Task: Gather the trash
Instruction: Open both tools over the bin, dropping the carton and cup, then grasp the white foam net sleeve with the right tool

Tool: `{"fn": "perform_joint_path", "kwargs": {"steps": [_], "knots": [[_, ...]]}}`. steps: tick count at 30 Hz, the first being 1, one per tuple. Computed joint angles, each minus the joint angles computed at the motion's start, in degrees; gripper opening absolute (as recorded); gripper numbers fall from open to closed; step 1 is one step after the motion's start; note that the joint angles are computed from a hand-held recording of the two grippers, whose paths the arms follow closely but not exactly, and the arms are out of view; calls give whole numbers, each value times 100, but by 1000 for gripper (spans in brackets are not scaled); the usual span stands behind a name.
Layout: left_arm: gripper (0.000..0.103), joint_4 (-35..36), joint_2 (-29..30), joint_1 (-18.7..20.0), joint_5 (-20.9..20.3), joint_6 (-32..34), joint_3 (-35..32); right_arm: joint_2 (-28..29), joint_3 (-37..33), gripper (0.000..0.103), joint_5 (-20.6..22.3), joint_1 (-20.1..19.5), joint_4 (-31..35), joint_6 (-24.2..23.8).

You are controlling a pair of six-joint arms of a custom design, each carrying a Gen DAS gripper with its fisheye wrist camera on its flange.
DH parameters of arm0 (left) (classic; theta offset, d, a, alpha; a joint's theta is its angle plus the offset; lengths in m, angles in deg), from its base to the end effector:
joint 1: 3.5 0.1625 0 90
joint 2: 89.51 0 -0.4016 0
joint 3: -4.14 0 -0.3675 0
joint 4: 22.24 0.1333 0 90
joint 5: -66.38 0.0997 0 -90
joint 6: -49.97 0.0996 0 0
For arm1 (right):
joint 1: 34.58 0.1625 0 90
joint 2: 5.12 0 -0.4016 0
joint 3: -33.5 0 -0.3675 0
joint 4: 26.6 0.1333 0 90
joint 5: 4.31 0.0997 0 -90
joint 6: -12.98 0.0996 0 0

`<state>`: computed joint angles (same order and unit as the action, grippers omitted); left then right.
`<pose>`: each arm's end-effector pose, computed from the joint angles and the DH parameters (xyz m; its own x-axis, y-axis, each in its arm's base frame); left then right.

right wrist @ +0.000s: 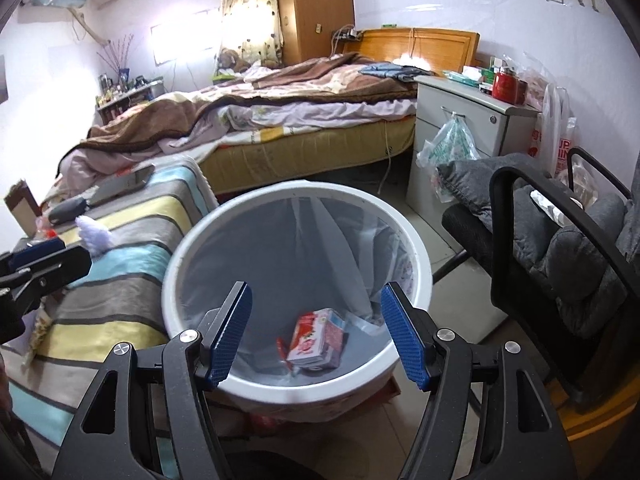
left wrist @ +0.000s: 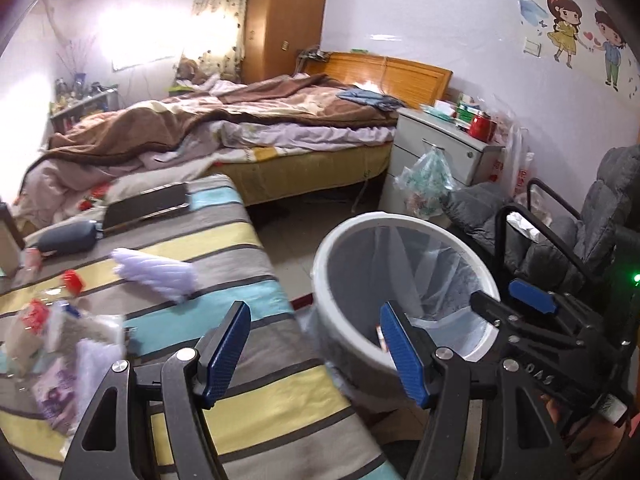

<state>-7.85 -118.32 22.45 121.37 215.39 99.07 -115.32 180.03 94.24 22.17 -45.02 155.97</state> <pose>-0.2905 -0.3532 -0.0769 -0.6524 0.5640 -0.5061 0.7467 0.5927 -0.3020 -0.0218 -0.2493 0.1965 -0.6999 0.3726 0.6093 -0.3165 0.6030 -0.7323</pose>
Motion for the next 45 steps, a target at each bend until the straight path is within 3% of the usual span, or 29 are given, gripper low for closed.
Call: {"fn": "perform_joint_path", "kwargs": {"steps": [17,27,30,33,38,45], "knots": [[67,-460,-1237,-158,-822,-623,1574,865,149,68,437,1144,-715,211],[67,-454,-2012,34,-1635,-1224,2474,1994,-23,68,872,2084,-1171,382],[67,-533,-2330,274,-1531,-1277,2689,2287,-131,68,947,2263,-1109,442],[67,-491,-2439,359,-1784,-1483,2853,2718,-324,68,1137,2570,-1104,488],[67,-520,-2718,631,-1680,-1466,3024,3180,-499,68,1126,2858,-1111,561],[67,-586,-2842,937,-1517,-1018,3057,3830,-867,68,1203,3177,-976,728]]}}
